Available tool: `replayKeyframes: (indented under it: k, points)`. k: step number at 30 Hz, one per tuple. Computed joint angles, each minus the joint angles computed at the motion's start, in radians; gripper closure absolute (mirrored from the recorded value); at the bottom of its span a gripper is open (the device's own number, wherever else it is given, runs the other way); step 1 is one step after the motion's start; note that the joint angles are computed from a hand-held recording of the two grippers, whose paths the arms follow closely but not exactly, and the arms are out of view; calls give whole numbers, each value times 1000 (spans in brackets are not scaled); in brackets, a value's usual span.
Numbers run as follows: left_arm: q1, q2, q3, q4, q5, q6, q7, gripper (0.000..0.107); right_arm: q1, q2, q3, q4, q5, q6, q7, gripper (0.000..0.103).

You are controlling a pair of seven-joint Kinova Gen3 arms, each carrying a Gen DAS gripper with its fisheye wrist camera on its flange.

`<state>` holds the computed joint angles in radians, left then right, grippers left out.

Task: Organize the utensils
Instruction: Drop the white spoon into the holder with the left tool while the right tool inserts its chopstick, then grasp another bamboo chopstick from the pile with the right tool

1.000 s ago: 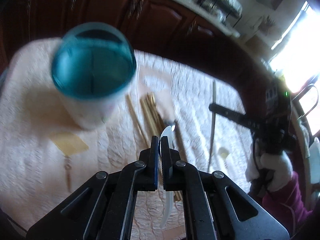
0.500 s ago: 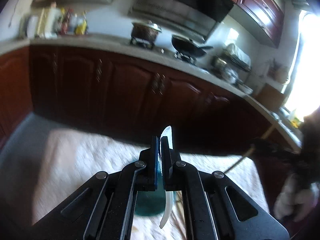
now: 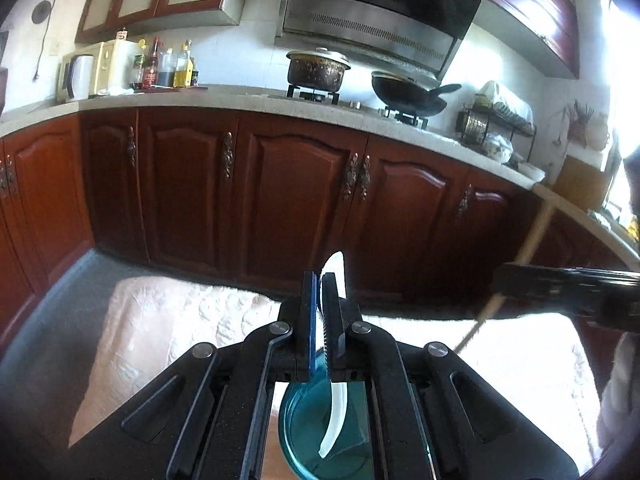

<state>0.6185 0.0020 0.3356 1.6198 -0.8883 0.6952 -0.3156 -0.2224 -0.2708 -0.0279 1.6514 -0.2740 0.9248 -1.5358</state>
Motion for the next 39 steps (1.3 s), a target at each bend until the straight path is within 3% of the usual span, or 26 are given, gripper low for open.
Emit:
replayKeyframes:
  k: [8,10,11,12,14,17,20,23,27,31,35,37,39]
  points:
    - [0,-19,11,43,53,33,7,106,10,61,19,32,-53,-9,13,97]
    - [-5,-22,15,46,71,41,5,106,19,55,19,35,-50,-5,6,87]
    - [-6,-24,18,47,79,44,4,106,24,47,22,39,-51,-2,3,70]
    - [-9,-28,18,50,96,42,-3,106,27,35,26,46,-55,-1,3,64]
    - [-15,-38,21,57,122,36,-12,105,31,4,43,62,-67,11,16,64]
    - [-29,-55,27,67,165,26,-38,98,53,-44,50,88,-45,38,-5,64]
    - [-49,-89,36,83,215,9,-68,79,57,-98,97,156,-76,61,-9,64]
    - [-78,-126,59,99,255,2,-83,69,72,-110,75,219,-49,95,-30,71]
    - [-109,-156,90,97,316,31,-133,68,69,-113,63,327,-64,86,-48,76]
    - [-137,-181,123,105,375,58,-169,68,73,-92,1,389,-31,56,-105,79]
    - [-156,-193,152,110,421,80,-201,68,65,-66,-10,414,-25,42,-127,94]
    - [-164,-199,170,118,426,89,-203,68,52,-83,31,432,-71,55,-99,98]
    - [-165,-200,174,123,447,93,-219,68,-16,-119,124,456,-152,71,-82,98]
